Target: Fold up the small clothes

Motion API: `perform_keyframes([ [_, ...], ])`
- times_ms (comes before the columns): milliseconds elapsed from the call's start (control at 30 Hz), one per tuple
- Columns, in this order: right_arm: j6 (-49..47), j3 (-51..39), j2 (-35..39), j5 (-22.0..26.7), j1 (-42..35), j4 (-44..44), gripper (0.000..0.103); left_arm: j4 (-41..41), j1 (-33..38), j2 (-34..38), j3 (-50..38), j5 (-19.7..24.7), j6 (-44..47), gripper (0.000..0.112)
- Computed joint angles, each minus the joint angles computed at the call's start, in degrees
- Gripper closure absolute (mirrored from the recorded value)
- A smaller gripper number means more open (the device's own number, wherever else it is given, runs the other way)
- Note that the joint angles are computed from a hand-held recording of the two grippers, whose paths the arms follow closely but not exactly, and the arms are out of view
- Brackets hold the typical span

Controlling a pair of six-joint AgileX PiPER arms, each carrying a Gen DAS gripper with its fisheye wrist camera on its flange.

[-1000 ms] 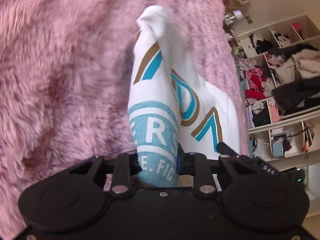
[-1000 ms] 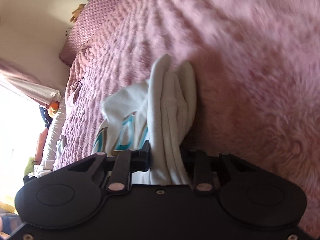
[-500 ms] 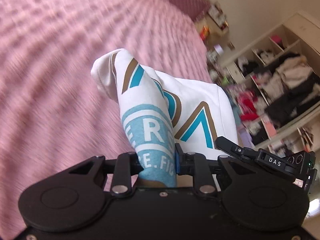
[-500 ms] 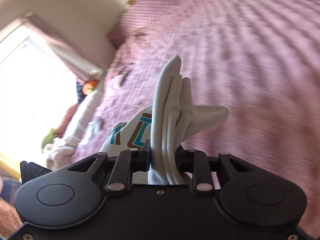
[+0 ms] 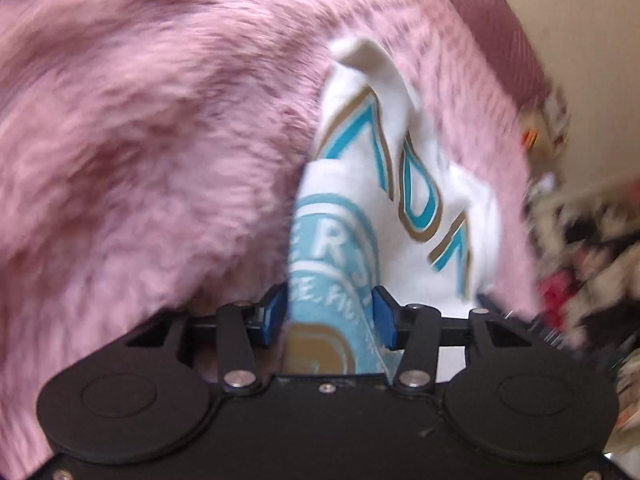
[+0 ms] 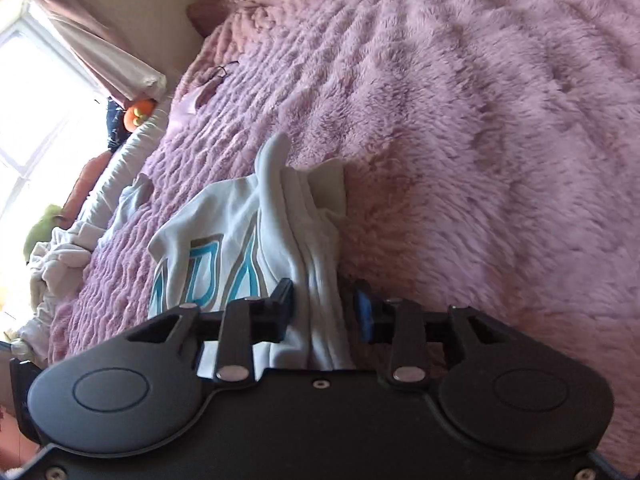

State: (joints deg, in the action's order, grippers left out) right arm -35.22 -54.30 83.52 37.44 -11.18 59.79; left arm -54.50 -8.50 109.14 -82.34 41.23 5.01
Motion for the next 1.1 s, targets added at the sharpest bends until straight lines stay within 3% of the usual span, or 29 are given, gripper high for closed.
perform_keyframes([
  [167,-6.28,1.98,-9.02,14.3,-10.24,-1.25,0.066,-3.07,2.31,-14.05,12.96,1.65,8.35,0.035],
  [267,-8.13,4.92,-15.17,25.07,-18.95,-1.76,0.062,-4.04,-0.4,-22.95,23.46,-0.4,7.88,0.035],
  [400,-12.22,10.72,-21.94,29.66,-23.89,-1.68,0.062,-7.16,-5.21,-26.88,31.53,-3.68,6.92,0.035],
  [467,-12.49,12.14,-22.68,27.98,-21.94,-2.09,0.063,-6.26,-7.6,-26.78,32.31,-6.95,4.92,0.034],
  [533,-8.72,13.04,-23.25,21.3,-16.3,-5.44,0.067,-3.52,-8.99,-25.21,30.24,-8.73,0.41,0.034],
  [567,-6.01,13.14,-23.11,17.75,-12.92,-8.09,0.086,-2.18,-9.61,-24.13,28.71,-8.84,-2.0,0.035],
  [600,-3.84,13.01,-22.77,14.85,-9.84,-10.9,0.097,-0.77,-10.21,-23.88,27.99,-9.4,-3.61,0.043],
  [633,-1.79,12.75,-22.98,13.05,-7.65,-13.05,0.097,1.76,-10.8,-24.14,27.09,-9.77,-5.49,0.083],
  [667,0.06,12.24,-23.79,12.51,-6.96,-14.2,0.098,6.36,-11.32,-24.42,25.43,-9.21,-8.18,0.102],
  [733,-0.91,10.97,-26.05,14.88,-8.73,-12.43,0.099,9.26,-12.16,-25.89,25.03,-10.8,-6.69,0.103],
  [833,4.2,9.48,-23.77,14.0,-6.84,-16.89,0.1,18.08,-14.02,-24.14,23.93,-10.1,-10.74,0.098],
  [900,4.16,12.31,-21.43,10.36,-4.54,-19.62,0.101,16.95,-13.56,-22.06,25.03,-10.5,-8.35,0.089],
  [967,2.91,15.11,-21.49,7.93,-3.76,-18.74,0.101,9.68,-11.89,-22.03,27.07,-10.68,-3.55,0.086],
  [1033,2.85,15.21,-22.56,9.21,-5.17,-17.3,0.099,8.56,-10.02,-24.68,28.45,-9.07,-3.69,0.082],
  [1100,3.64,14.04,-23.95,11.45,-6.43,-17.68,0.097,13.9,-10.2,-28.34,29.1,-9.1,-8.12,0.084],
])
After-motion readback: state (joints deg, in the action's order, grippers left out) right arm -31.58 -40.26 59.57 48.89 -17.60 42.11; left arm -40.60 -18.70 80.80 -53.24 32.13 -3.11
